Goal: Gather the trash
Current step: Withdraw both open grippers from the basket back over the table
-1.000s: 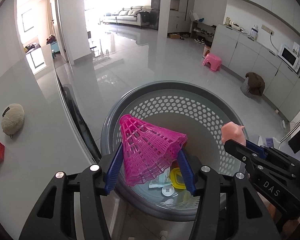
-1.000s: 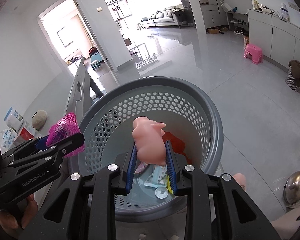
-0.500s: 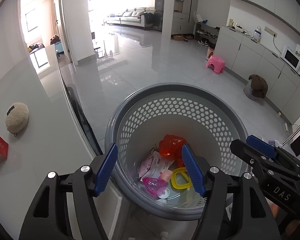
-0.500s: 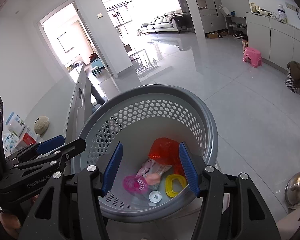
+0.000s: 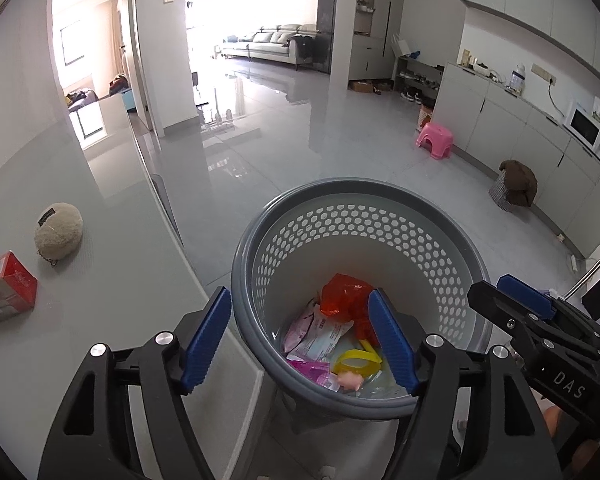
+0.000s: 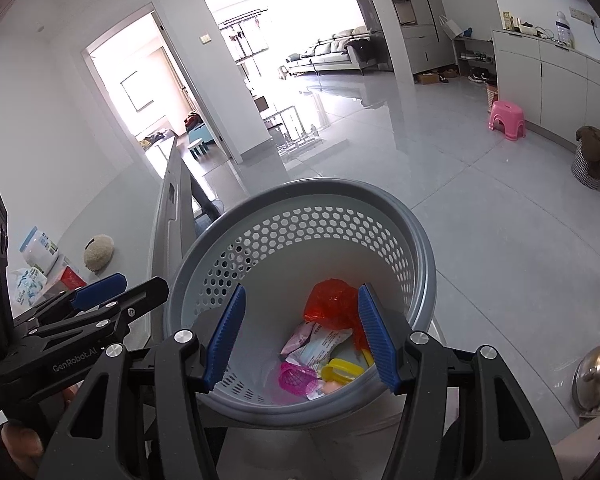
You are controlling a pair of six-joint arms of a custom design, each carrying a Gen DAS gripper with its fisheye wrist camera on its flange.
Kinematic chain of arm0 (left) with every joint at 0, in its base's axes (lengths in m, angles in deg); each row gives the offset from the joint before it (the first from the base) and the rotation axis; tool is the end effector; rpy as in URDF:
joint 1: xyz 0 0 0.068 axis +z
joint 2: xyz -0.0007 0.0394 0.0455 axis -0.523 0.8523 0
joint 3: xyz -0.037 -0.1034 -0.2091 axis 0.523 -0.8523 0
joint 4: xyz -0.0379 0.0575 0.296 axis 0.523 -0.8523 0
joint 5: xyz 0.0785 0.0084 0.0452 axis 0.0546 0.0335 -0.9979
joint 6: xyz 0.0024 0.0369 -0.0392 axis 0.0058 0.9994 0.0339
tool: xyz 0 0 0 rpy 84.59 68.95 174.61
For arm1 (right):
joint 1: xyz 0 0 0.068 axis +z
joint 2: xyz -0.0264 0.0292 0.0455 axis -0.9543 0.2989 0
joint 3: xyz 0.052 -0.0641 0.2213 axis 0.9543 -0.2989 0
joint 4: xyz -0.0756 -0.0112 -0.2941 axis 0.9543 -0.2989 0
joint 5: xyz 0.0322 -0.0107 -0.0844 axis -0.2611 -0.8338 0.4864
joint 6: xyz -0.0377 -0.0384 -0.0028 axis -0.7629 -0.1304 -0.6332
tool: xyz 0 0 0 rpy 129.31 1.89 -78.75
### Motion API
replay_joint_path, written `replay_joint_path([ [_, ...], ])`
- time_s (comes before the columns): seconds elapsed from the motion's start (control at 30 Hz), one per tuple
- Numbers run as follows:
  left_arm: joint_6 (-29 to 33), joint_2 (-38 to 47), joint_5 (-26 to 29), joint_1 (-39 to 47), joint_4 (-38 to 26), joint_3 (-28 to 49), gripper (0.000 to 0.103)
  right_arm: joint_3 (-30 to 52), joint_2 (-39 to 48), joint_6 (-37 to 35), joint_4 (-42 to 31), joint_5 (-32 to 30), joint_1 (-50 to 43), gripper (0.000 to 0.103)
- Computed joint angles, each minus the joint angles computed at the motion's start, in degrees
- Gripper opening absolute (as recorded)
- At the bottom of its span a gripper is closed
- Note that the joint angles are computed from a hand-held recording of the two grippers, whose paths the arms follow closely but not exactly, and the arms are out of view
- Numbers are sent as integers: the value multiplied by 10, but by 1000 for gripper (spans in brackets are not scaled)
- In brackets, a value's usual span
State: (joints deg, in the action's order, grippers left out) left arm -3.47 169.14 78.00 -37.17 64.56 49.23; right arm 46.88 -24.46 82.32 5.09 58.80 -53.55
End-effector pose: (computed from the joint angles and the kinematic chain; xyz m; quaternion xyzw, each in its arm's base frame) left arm 0.3860 -0.0501 0.1050 0.2666 0.8932 -0.1199 0.3418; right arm 0.2247 0.0677 0.0970 0.2246 0.8812 0.0937 0.4053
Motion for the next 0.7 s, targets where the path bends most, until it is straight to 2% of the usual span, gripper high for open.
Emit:
replay_joint_path([
  [0.4, 13, -51, 22, 56, -5, -30, 71, 17, -50, 5, -61, 34, 54, 56],
  [0.7, 21, -69, 36, 115, -10, -31, 71, 75, 33, -7, -22, 38, 94, 60],
])
